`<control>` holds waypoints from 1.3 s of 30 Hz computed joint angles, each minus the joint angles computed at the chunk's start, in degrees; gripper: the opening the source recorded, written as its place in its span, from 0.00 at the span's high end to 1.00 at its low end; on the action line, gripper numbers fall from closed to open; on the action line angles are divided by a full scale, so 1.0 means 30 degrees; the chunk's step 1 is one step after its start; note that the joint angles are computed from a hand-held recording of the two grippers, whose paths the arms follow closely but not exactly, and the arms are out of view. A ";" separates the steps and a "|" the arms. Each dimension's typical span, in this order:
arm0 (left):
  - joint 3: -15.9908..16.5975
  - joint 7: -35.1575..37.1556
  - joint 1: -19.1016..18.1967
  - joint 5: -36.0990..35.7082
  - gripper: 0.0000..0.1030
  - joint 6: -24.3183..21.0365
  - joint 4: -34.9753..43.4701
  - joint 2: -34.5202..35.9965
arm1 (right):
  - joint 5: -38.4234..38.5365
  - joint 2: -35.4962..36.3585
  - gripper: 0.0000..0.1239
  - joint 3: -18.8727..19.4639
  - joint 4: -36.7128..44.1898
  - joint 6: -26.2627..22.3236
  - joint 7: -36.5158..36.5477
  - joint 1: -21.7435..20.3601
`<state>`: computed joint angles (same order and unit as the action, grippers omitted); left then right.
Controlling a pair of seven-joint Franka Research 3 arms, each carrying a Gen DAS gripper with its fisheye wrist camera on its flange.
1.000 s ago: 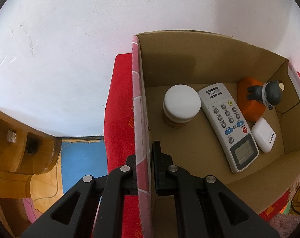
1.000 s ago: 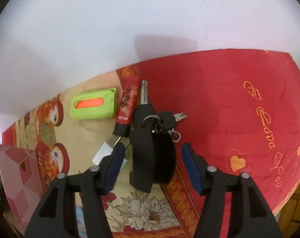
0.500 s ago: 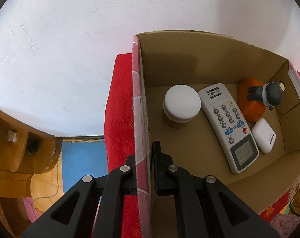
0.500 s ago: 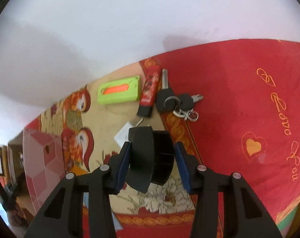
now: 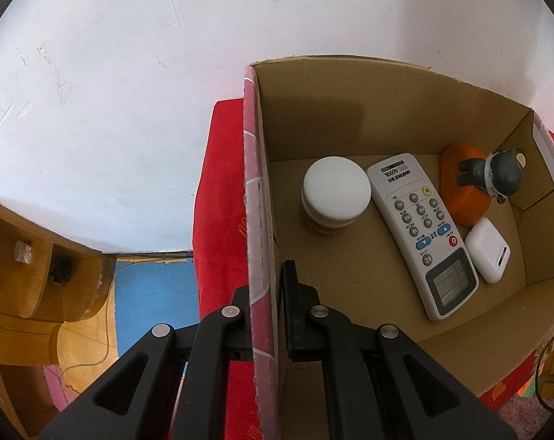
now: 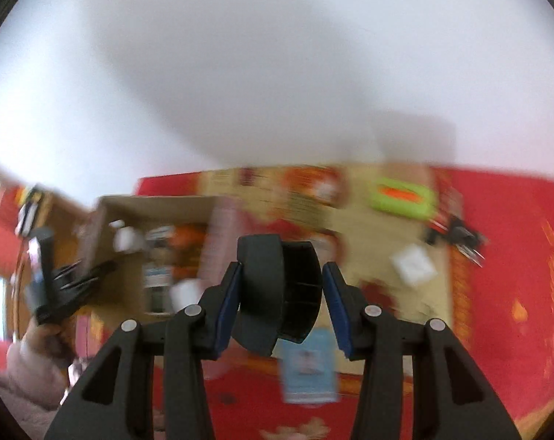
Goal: Organize objects
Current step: 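Carry the black case into the box beside the earbud case and release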
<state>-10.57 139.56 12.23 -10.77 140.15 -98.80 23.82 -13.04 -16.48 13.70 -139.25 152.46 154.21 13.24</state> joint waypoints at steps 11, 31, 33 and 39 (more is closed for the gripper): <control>-0.0188 0.0181 0.0156 -0.0410 0.92 0.0516 -0.0746 -0.0204 | 0.0359 0.7245 0.64 -0.1618 0.8492 -0.6075 -0.3470 0.3014; -0.0280 0.1110 0.0693 -0.0829 0.92 0.0203 0.0181 0.0700 | -0.1991 1.1812 0.60 -0.3686 1.3653 -1.3094 -0.4682 0.6023; -0.0291 0.1185 0.0742 -0.0860 0.92 0.0169 0.0214 0.0720 | -0.2417 1.1423 0.57 -0.3703 1.3364 -1.3198 -0.4345 0.6100; -0.0275 0.1128 0.0716 -0.0866 0.92 0.0266 0.0116 0.0698 | -0.2792 0.7800 0.57 -0.3216 0.9792 -1.0389 -0.2708 0.5438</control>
